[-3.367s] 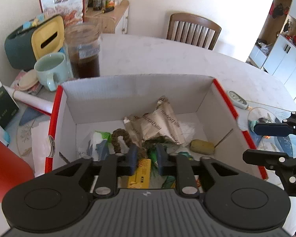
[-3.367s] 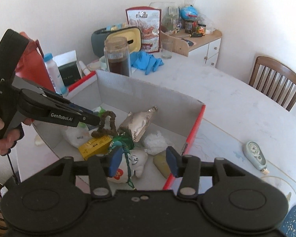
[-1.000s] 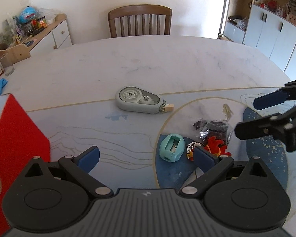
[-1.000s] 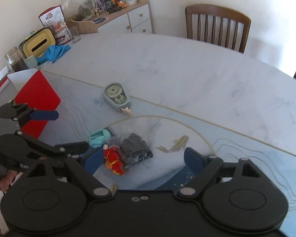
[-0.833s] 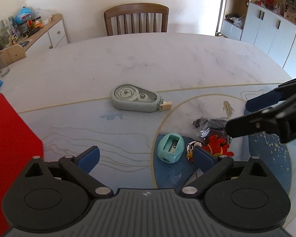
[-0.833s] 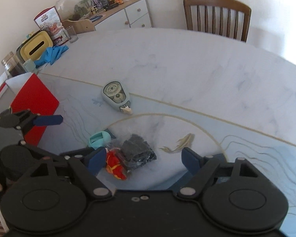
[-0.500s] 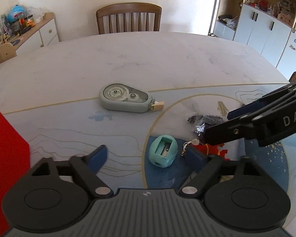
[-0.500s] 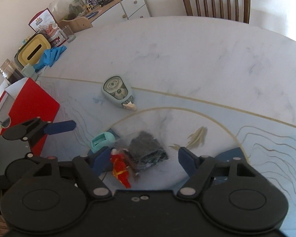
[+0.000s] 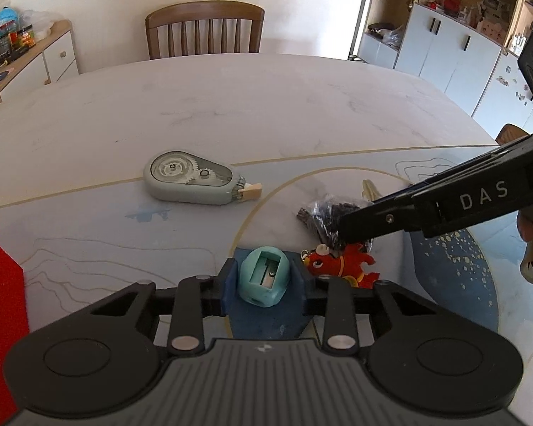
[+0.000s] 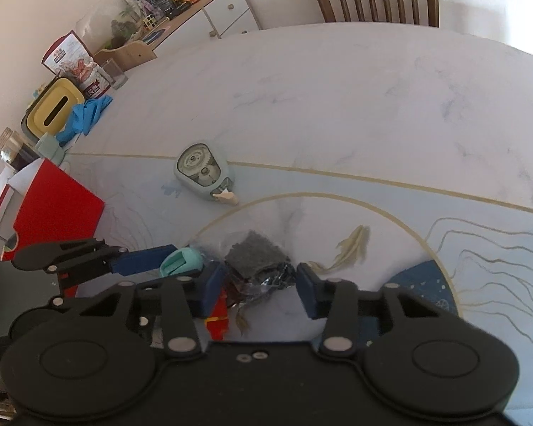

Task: Organize objects
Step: 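Grasp the teal sharpener with the left gripper while the right gripper grasps the black bag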

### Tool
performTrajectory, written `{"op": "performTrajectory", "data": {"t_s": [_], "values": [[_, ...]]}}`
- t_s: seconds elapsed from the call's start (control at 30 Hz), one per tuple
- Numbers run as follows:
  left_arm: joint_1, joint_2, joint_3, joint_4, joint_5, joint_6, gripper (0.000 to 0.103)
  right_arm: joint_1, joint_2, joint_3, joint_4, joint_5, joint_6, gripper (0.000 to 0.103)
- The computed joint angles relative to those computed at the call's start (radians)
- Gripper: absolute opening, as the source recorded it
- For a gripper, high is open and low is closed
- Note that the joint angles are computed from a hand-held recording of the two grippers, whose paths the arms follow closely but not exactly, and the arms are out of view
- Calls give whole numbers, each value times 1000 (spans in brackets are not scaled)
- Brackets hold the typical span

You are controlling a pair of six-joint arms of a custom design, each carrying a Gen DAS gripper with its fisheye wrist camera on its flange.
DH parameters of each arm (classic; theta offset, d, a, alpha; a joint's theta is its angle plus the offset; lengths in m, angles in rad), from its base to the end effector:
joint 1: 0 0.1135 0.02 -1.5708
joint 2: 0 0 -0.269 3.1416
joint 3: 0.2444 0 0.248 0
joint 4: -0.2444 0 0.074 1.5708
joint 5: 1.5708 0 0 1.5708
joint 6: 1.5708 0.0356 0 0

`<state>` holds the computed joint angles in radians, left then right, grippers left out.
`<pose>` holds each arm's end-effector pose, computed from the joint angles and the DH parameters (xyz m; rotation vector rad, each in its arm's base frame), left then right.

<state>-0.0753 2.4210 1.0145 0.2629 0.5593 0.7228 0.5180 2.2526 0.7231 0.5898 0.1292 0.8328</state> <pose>0.3614 -0.0462 -0.0314 1.1237 2.2609 -0.5122 0.2837 0.1564 -0.0038 0.4518 2.5036 0.3907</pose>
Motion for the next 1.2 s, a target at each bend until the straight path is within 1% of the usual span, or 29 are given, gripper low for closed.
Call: {"op": "performTrajectory", "data": {"t_s": [0.03,0.1,0.17,0.23,0.3,0.47,0.67,0.83,0.93,1.03,1.2], "values": [[1,-3,-2,0,-1,0,31,6,-6,0,-7,11,3,30],[4,-9,-1,-14,-1,-1,31,19,-15,11,-45,43,13,28],[6,-17,-11,-3,-9,-7,31,34,-19,12,-59,68,19,25],[14,-27,-14,-11,-7,-13,31,49,-28,9,-70,95,27,19],[21,-44,-27,-8,-7,-17,31,63,-46,0,-74,119,30,18],[45,-99,-60,-34,7,-22,31,112,-114,-33,-93,181,30,17],[84,-176,-97,-81,36,-16,31,193,-212,-46,-185,251,32,17],[136,-258,-129,-144,68,-8,31,265,-284,-35,-274,314,56,17],[176,-307,-142,-191,91,10,31,308,-317,-12,-336,353,63,17],[219,-344,-150,-231,116,31,31,341,-340,17,-387,370,66,17],[320,-388,-129,-335,168,87,31,395,-353,113,-493,393,48,17]]}}
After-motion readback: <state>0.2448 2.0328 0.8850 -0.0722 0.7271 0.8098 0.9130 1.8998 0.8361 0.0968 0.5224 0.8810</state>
